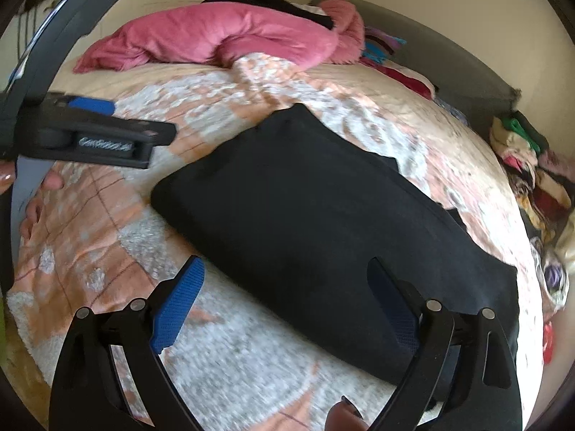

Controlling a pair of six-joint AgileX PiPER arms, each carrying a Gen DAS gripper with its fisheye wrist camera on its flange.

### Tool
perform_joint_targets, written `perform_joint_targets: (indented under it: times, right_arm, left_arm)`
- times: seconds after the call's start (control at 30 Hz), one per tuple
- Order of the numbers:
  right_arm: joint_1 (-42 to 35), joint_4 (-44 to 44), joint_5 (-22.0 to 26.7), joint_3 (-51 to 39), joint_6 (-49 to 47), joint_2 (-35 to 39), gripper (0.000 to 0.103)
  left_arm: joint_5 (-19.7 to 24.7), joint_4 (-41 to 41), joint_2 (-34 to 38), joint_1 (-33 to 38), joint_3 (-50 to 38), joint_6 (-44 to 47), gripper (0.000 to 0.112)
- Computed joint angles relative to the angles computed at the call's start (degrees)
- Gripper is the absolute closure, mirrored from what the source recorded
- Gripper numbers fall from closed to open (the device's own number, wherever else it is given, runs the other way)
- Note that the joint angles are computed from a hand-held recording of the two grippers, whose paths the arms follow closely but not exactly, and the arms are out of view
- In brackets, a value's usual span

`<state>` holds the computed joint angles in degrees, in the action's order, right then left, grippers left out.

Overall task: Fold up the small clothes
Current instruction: 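Move both tools to the side of the folded sweatshirt, then grasp the sweatshirt side with the left tool and lift it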

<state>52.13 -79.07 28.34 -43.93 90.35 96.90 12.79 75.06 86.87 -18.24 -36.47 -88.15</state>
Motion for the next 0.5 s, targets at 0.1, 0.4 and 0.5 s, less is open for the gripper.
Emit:
perform_joint_targets:
  times: [0.1,0.4,0.5]
  right_arm:
    - [1.3,-0.7,1.0,-1.4,-0.3,2.3,0.012]
    - [2.6,-0.4,5.5,-7.2,-1.5,10.1,0.008]
    - [1.6,-0.5,6.1,-9.5,-1.5,12.2,0.008]
  left_arm:
    - [0.2,1.2,1.2,0.4,-0.8,-0.9,0.019]
    - [-0.9,2.5,4.6,1.6,-2.7,-1.5,0.019]
    - [-1.7,1.0,5.7,2.3,-3.3,0.1,0.019]
